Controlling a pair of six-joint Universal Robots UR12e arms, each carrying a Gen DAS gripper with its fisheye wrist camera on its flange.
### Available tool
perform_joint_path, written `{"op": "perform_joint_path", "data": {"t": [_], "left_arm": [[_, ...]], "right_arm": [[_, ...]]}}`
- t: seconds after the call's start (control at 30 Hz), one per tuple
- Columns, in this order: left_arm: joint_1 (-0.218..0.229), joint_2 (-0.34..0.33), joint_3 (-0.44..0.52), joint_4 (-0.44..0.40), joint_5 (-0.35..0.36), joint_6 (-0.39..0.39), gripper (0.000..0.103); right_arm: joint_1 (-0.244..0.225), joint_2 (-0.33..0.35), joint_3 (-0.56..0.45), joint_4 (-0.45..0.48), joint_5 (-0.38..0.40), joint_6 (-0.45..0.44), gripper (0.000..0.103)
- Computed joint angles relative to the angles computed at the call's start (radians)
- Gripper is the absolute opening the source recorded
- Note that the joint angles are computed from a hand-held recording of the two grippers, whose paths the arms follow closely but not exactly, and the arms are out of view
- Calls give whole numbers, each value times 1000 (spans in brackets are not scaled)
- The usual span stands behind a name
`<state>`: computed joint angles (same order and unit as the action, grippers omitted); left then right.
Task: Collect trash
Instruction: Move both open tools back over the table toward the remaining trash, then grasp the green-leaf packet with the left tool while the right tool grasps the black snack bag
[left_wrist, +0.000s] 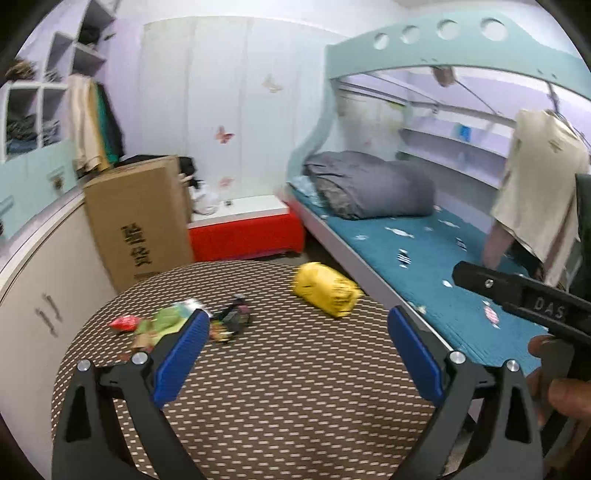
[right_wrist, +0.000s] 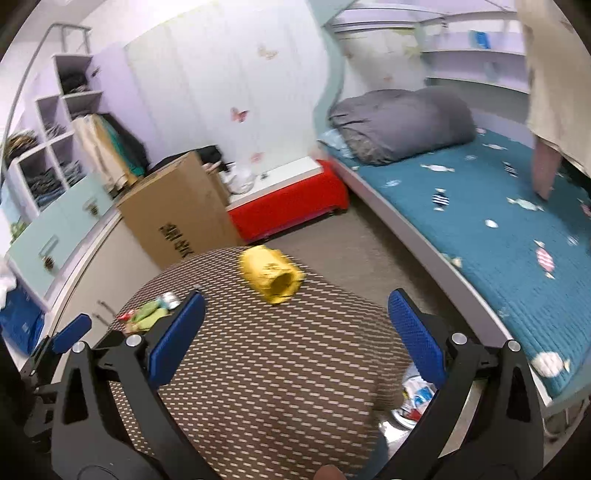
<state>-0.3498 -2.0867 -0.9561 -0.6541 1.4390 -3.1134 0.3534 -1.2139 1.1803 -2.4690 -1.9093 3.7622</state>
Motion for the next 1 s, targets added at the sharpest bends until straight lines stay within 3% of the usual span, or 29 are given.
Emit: {"op": "perform_joint_path", "data": {"t": [0.17,0.33,0.6,0.8,0.87,0.9,0.93,1.0], "left_arm": [[43,0,-14,5,39,-63,95],[75,-15,-17,-5,96,-68,95],[97,-101,75,-106,138,21,95],[104,-164,159,-172,103,51,95],[107,-183,189,-203,85,61,83],[110,-189,202,-226,66,61,64],[113,-195,213,-246,49,52,52],[117,-198,217,-254,31,39,40]], "right_arm": [[10,75,-101,43,54,-54,97],[13,162,-209,117,117,-91,97],[4,269,-331,218,195,-104,97],[3,354,-450,285,229,-127,97],[3,384,-496,308,238,-141,97],[4,404,-529,324,247,-149,97],[4,428,-568,348,254,-155,97],[7,462,-623,382,262,-169,95]]}}
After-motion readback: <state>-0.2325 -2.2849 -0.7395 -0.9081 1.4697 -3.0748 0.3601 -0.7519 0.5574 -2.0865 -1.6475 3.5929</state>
